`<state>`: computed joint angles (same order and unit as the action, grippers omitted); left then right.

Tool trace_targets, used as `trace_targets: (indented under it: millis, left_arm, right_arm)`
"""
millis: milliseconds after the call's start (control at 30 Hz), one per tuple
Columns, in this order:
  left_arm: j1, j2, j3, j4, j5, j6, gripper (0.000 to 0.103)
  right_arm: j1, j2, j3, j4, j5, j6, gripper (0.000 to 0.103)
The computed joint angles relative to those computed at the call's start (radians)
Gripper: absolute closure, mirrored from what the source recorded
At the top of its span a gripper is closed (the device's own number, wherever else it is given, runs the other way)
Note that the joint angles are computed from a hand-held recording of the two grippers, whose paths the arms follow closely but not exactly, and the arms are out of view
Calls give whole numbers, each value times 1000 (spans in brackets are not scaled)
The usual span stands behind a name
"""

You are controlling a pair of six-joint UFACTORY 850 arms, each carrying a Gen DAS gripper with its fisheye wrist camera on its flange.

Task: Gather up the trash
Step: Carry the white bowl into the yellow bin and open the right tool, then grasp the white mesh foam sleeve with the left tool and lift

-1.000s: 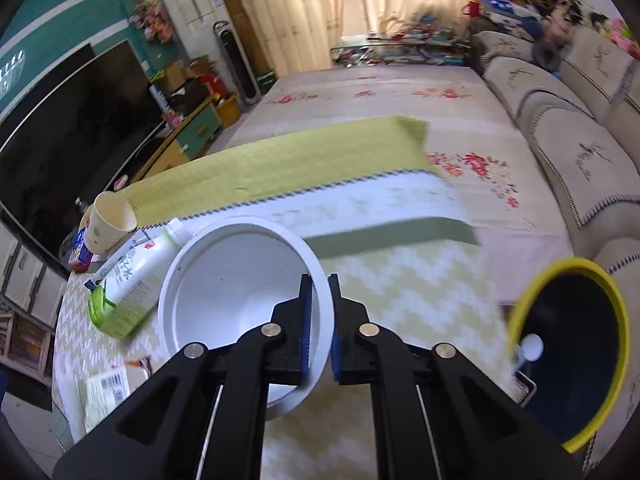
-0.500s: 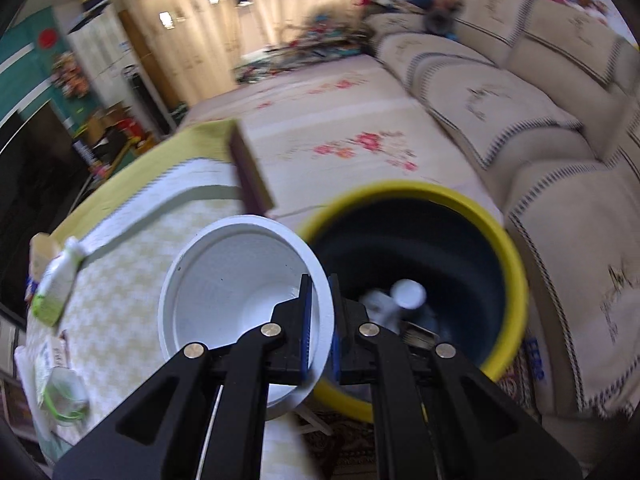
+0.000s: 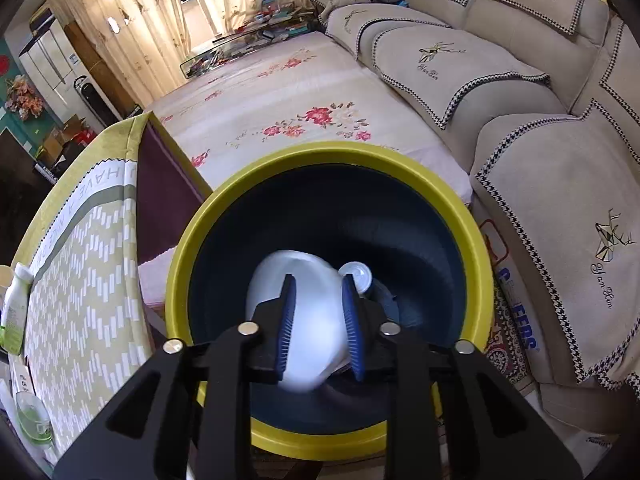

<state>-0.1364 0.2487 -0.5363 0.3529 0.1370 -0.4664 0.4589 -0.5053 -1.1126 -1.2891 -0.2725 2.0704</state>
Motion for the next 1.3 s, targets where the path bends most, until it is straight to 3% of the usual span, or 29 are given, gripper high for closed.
trace_targets:
  millis: [233, 433, 733, 1100, 1300]
  left_arm:
    - [11, -33, -8, 19, -7, -24, 5]
    - [30, -78, -11, 11, -9, 7, 5]
    - [118, -167, -33, 521, 35, -485, 5]
    - [153, -271, -85, 574, 25, -487, 5]
    - [182, -309, -103, 757, 60, -659, 5]
  right_arm:
    - [48, 61, 46, -174, -55, 156, 71]
    - [81, 81, 49, -207, -71, 159, 68]
    - [101, 66, 18, -159, -67, 92, 67]
    - [115, 46, -10, -111, -60, 34, 67]
    - [120, 44, -15, -110, -55, 28, 66]
